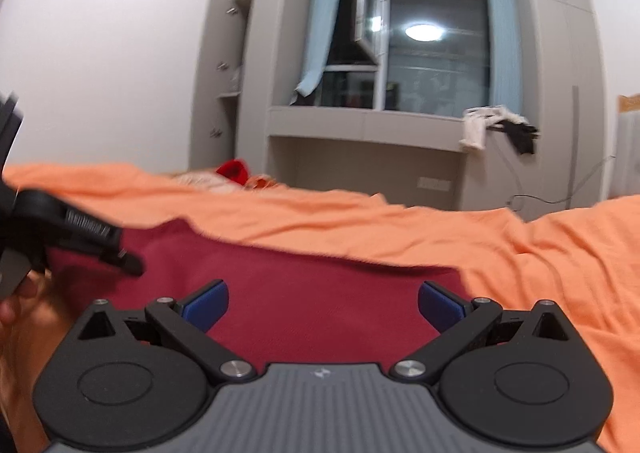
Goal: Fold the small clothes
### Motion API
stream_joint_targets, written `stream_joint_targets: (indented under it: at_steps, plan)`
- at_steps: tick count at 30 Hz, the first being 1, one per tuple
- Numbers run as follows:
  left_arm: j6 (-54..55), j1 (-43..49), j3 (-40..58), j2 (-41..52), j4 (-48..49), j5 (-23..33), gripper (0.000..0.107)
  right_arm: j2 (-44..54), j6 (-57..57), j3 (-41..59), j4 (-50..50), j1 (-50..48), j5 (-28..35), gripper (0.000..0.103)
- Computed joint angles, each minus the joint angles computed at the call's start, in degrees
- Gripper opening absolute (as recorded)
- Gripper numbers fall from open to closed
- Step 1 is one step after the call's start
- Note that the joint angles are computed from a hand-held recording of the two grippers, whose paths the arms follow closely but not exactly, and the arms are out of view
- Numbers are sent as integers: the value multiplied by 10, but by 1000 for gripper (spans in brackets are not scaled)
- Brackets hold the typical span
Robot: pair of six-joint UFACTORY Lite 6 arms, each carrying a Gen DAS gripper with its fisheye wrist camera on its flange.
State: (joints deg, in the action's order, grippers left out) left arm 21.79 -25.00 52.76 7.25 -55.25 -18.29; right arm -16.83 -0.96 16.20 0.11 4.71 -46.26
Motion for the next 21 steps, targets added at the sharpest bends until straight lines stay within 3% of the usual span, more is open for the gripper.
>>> stream_joint_targets:
  at_steps: [2, 7, 16, 21]
  plan:
    - [41, -9, 18, 4, -26, -11, 31, -25, 49, 1, -44, -46, 23, 103]
    - [111, -48, 73, 12, -37, -37, 18, -55, 184, 25, -167, -172, 67, 103]
    - [287, -181, 217, 80, -92, -63, 13, -14, 370, 112, -345, -357, 70, 103]
    - [368, -250, 278, 138, -130, -70, 13, 34, 428, 167, -397, -411, 89, 103]
